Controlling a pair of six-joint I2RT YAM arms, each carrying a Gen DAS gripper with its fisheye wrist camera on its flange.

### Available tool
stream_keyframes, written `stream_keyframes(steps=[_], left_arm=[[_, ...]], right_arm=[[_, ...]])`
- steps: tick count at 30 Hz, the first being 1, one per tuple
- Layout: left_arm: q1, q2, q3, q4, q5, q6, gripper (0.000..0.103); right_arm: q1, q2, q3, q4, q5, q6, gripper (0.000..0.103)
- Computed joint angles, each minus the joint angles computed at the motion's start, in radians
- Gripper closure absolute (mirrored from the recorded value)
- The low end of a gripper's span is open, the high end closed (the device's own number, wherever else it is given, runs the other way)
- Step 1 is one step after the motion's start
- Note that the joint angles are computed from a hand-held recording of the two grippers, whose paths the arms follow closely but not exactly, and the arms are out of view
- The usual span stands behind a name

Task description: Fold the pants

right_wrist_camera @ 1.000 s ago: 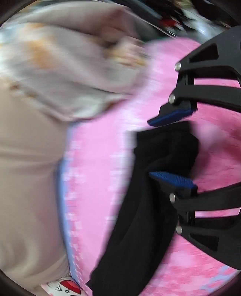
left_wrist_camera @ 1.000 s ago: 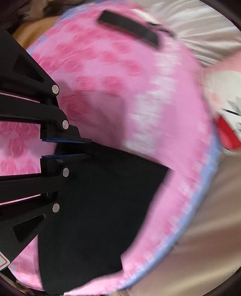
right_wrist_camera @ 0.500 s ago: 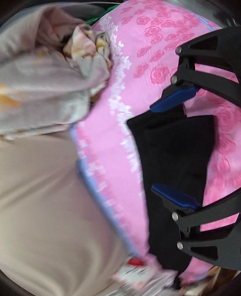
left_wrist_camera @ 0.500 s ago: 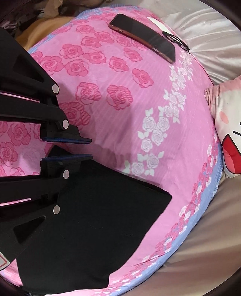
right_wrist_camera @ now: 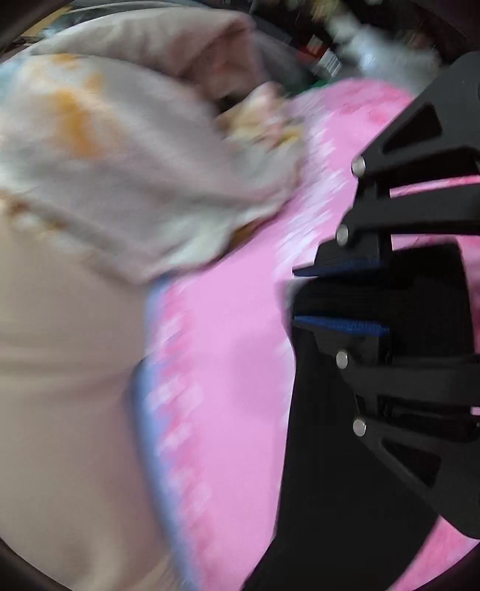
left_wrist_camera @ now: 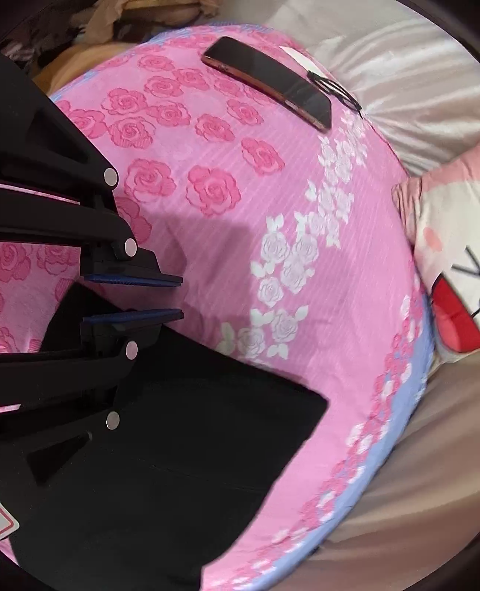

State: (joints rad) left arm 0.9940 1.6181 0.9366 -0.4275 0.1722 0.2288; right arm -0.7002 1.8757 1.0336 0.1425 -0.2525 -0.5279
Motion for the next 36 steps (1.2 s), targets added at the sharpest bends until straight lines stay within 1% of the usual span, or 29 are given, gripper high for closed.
stream_keyframes(steps=[1, 2, 3, 4, 5, 6, 8, 9, 10, 13, 15, 16, 17, 19, 20, 21, 22, 24, 25, 26, 27, 28, 29, 30, 31, 32, 33, 35, 36], left_arm=[[0.015, -0.015, -0.001, -0.001, 0.027, -0.009, 0.089], [0.036, -0.033, 0.001, -0.006, 0.057, -0.023, 0.086], [0.052, -0.048, 0.017, -0.02, 0.089, -0.036, 0.075], [0.054, -0.055, 0.036, -0.034, 0.104, -0.041, 0.068], [0.047, -0.061, 0.054, -0.043, 0.113, -0.042, 0.054], [0.026, -0.068, 0.067, -0.034, 0.11, -0.046, 0.044], [-0.041, -0.058, 0.083, -0.001, 0.063, -0.06, 0.035], [-0.073, -0.038, 0.093, 0.007, 0.04, -0.061, 0.029], [-0.103, -0.008, 0.11, 0.011, 0.011, -0.06, 0.027], [-0.187, 0.14, 0.2, -0.004, -0.115, -0.086, 0.026], [-0.193, 0.195, 0.233, -0.014, -0.109, -0.111, 0.026], [-0.19, 0.204, 0.234, -0.009, -0.094, -0.114, 0.027], [-0.187, 0.215, 0.237, -0.002, -0.068, -0.108, 0.029], [-0.178, 0.238, 0.257, -0.026, -0.005, -0.073, 0.066], [-0.172, 0.259, 0.291, -0.069, 0.057, -0.056, 0.091], [-0.184, 0.255, 0.292, -0.062, 0.031, -0.063, 0.103], [-0.203, 0.248, 0.287, -0.041, -0.012, -0.054, 0.103], [-0.221, 0.26, 0.31, -0.02, -0.025, -0.035, 0.103], [-0.224, 0.275, 0.335, -0.023, -0.024, -0.033, 0.103], [-0.226, 0.291, 0.357, -0.017, -0.024, -0.036, 0.103], [-0.231, 0.32, 0.396, -0.012, -0.028, -0.046, 0.103], [-0.234, 0.352, 0.435, -0.02, -0.024, -0.057, 0.103], [-0.239, 0.402, 0.493, -0.048, -0.023, -0.073, 0.103], [-0.247, 0.434, 0.526, -0.058, -0.058, -0.089, 0.103], [-0.257, 0.444, 0.527, -0.046, -0.127, -0.109, 0.103], [-0.254, 0.435, 0.499, -0.015, -0.201, -0.121, 0.103], [-0.241, 0.415, 0.471, 0.004, -0.212, -0.128, 0.103], [-0.192, 0.354, 0.404, 0.034, -0.159, -0.132, 0.1], [-0.172, 0.317, 0.371, 0.041, -0.135, -0.13, 0.1]], right_arm=[[0.003, -0.057, -0.079, 0.076, -0.002, 0.022, 0.08], [0.011, -0.095, -0.126, 0.125, 0.015, 0.035, 0.074], [0.039, -0.155, -0.191, 0.194, 0.069, 0.054, 0.048], [0.066, -0.195, -0.225, 0.228, 0.102, 0.068, 0.031], [0.097, -0.268, -0.259, 0.214, 0.057, 0.088, 0.031], [0.133, -0.337, -0.255, 0.122, -0.054, 0.116, 0.031], [0.246, -0.396, -0.217, -0.037, -0.227, 0.176, 0.031], [0.347, -0.384, -0.172, -0.134, -0.306, 0.195, 0.031], [0.466, -0.338, -0.117, -0.213, -0.338, 0.211, 0.033], [0.758, -0.162, 0.018, -0.277, -0.284, 0.259, 0.033], [0.935, 0.013, 0.165, -0.276, -0.227, 0.277, 0.033], [0.972, 0.064, 0.227, -0.312, -0.205, 0.282, 0.033], [1.026, 0.161, 0.34, -0.361, -0.195, 0.296, 0.033], [1.066, 0.287, 0.496, -0.44, -0.224, 0.314, 0.035], [1.089, 0.363, 0.599, -0.507, -0.243, 0.323, 0.043], [1.112, 0.428, 0.69, -0.568, -0.245, 0.324, 0.07], [1.138, 0.46, 0.731, -0.569, -0.219, 0.326, 0.09], [1.166, 0.447, 0.72, -0.534, -0.137, 0.295, 0.093], [1.167, 0.442, 0.718, -0.503, -0.124, 0.309, 0.094], [1.161, 0.453, 0.733, -0.49, -0.121, 0.329, 0.099], [1.145, 0.481, 0.783, -0.48, -0.091, 0.367, 0.103], [1.133, 0.507, 0.818, -0.459, -0.029, 0.388, 0.103], [1.12, 0.539, 0.869, -0.484, -0.005, 0.398, 0.103], [1.097, 0.563, 0.901, -0.505, -0.026, 0.43, 0.103], [1.077, 0.553, 0.884, -0.498, -0.057, 0.462, 0.101], [1.045, 0.499, 0.816, -0.486, -0.118, 0.479, 0.099], [1.035, 0.444, 0.74, -0.456, -0.143, 0.464, 0.096], [1.036, 0.364, 0.645, -0.477, -0.215, 0.406, 0.075], [1.043, 0.344, 0.618, -0.484, -0.239, 0.392, 0.044]])
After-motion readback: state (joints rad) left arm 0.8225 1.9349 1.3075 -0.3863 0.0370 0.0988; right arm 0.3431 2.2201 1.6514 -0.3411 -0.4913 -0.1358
